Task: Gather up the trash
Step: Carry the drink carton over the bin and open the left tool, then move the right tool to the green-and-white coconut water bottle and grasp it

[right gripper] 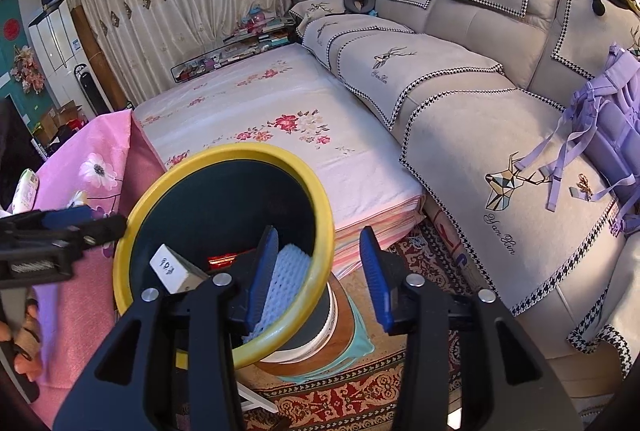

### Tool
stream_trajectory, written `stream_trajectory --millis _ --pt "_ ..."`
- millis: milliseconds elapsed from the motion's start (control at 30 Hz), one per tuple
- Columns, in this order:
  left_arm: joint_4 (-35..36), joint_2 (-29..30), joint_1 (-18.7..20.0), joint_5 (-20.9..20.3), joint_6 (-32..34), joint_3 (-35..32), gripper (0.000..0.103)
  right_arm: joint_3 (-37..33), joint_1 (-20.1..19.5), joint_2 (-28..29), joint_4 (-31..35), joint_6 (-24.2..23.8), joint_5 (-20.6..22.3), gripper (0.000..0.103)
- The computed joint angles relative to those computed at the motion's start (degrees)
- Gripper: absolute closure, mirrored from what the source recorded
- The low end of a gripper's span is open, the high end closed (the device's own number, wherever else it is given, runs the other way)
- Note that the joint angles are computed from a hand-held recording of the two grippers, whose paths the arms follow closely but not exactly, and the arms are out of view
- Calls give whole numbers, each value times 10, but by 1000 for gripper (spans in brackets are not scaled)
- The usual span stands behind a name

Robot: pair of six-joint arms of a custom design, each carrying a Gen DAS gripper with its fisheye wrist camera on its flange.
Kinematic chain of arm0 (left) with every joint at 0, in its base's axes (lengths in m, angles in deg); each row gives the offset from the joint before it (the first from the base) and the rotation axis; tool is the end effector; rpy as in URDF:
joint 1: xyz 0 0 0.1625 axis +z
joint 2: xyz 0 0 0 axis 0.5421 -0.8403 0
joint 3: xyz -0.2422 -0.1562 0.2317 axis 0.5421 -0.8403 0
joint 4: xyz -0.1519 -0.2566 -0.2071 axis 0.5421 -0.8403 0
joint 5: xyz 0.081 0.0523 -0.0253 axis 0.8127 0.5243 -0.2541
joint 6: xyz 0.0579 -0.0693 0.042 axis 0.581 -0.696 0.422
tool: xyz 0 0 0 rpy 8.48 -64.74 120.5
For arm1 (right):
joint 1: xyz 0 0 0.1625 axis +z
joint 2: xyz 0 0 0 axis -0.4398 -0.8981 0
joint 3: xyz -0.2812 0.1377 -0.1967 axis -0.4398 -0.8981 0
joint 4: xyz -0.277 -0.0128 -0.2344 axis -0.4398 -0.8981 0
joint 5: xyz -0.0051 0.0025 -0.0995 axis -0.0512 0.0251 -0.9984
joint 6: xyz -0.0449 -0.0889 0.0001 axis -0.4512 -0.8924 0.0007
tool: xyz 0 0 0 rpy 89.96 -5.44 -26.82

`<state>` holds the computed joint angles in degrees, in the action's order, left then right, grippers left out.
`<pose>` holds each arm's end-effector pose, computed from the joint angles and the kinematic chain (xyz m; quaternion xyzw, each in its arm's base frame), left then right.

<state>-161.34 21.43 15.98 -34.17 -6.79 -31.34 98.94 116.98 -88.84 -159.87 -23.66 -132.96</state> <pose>-0.3625 -0.6920 0.0393 0.3701 0.8910 -0.1270 0.2302 0.0743 -0.5111 0.2535 -0.0769 -0.8136 0.4464 0.3644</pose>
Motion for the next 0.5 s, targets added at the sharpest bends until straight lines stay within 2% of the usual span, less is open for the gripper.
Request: stream_trajectory --millis 133,267,500 --pt "-153 -108 -3 0 41 157 7 -2 14 7 -2 -5 -5 62" --pt "-258 -197 1 20 68 265 5 -9 29 17 -2 -9 -10 61" --pt "-373 -329 34 106 95 388 5 -39 62 44 16 -18 -33 61"
